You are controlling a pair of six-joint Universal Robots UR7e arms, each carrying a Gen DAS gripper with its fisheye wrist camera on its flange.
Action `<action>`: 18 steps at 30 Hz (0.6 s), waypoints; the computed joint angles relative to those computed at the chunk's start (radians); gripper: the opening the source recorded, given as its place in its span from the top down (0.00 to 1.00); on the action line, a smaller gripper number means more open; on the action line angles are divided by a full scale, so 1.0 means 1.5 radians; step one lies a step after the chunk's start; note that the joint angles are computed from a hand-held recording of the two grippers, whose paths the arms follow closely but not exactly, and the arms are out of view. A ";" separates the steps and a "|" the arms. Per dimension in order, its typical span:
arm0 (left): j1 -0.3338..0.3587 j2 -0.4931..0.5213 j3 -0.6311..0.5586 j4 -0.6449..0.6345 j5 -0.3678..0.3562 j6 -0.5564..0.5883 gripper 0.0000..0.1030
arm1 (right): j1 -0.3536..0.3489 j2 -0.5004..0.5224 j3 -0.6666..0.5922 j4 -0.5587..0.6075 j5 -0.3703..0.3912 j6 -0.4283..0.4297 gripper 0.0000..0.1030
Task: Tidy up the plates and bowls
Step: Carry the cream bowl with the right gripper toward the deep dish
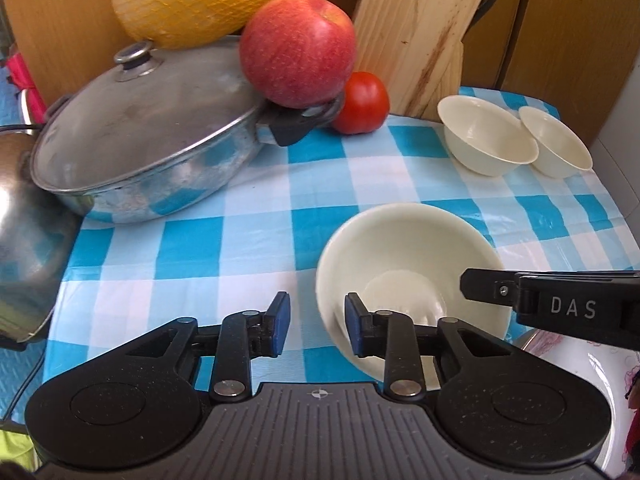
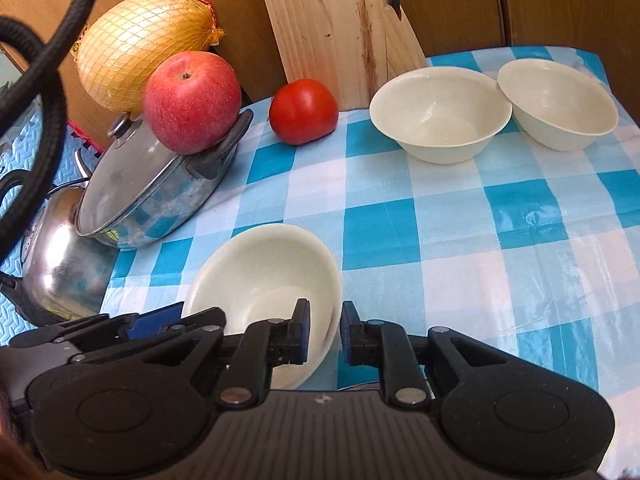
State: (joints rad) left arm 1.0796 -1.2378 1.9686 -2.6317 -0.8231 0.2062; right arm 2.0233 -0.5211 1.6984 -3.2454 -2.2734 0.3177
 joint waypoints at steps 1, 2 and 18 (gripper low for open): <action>-0.003 -0.008 0.006 -0.011 0.009 -0.002 0.52 | 0.003 -0.001 0.003 -0.013 -0.007 -0.002 0.83; -0.006 -0.014 0.009 -0.017 0.016 -0.006 0.47 | 0.005 -0.003 0.008 -0.028 -0.012 -0.004 0.83; -0.068 0.068 -0.059 -0.039 -0.033 -0.071 0.20 | -0.019 -0.093 0.104 -0.184 -0.093 0.013 0.75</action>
